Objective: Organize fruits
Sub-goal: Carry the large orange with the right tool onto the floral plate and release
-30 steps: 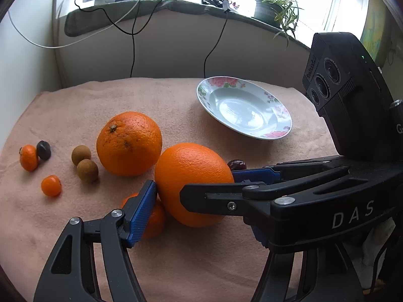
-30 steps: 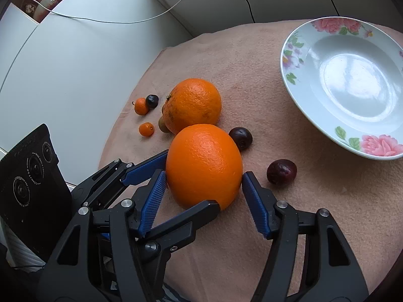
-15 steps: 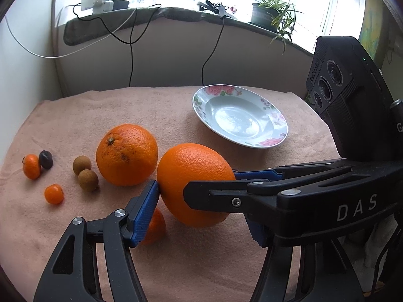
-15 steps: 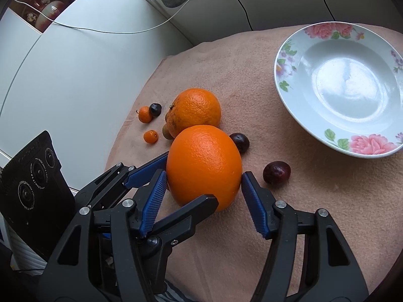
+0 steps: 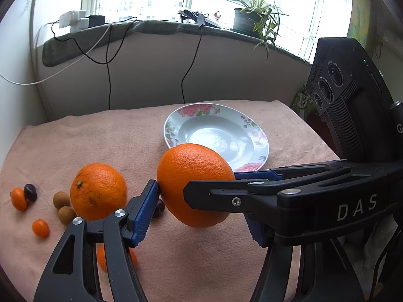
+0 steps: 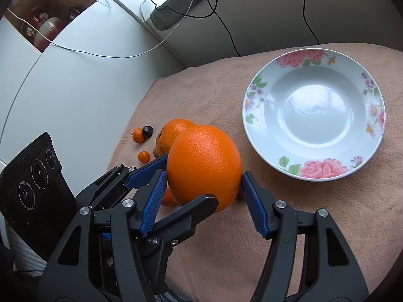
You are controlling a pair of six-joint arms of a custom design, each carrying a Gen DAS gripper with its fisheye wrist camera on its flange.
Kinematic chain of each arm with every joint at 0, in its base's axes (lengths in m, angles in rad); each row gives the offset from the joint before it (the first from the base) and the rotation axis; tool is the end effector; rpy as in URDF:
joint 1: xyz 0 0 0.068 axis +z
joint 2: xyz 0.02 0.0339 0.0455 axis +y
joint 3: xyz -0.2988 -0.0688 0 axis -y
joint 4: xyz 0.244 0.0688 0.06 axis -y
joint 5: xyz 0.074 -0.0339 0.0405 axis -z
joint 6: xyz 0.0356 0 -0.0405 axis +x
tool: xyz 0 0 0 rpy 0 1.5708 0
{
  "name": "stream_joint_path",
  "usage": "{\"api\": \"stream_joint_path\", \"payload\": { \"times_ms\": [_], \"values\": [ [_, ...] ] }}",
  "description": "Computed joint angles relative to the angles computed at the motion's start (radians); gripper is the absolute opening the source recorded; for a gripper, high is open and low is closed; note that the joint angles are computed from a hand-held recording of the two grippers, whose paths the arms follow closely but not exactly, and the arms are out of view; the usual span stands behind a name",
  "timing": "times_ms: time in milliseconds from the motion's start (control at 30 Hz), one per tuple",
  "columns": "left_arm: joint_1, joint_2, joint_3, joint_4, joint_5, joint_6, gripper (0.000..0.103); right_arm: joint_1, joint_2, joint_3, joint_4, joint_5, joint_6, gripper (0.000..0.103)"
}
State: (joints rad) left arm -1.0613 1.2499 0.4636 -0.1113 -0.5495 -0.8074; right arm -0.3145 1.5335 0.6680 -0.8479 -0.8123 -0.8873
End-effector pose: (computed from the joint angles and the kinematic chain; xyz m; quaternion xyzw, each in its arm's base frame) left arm 0.1165 -0.1705 0.1852 0.0261 0.9125 -0.1035 0.3949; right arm 0.1970 -0.0369 0.1677 -0.2319 0.8869 0.3620 0.1688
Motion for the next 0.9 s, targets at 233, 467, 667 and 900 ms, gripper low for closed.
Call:
{"api": "stream_joint_path", "payload": {
  "times_ms": [233,467,667,900],
  "values": [
    [0.061,0.091,0.052,0.094,0.059,0.088,0.064,-0.057,0.053,0.076,-0.026,0.005,-0.022,0.064],
    [0.110,0.167,0.078,0.160,0.118,0.131,0.064,-0.059,0.125,0.125,0.003,0.019,0.006,0.064],
    [0.136,0.189,0.088,0.178,0.144,0.148,0.064,-0.032,0.142,0.142,0.034,0.024,0.050,0.064],
    [0.156,0.181,0.081,0.194,0.160,0.148,0.064,-0.048,0.102,0.129,0.105,0.024,0.097,0.065]
  ]
}}
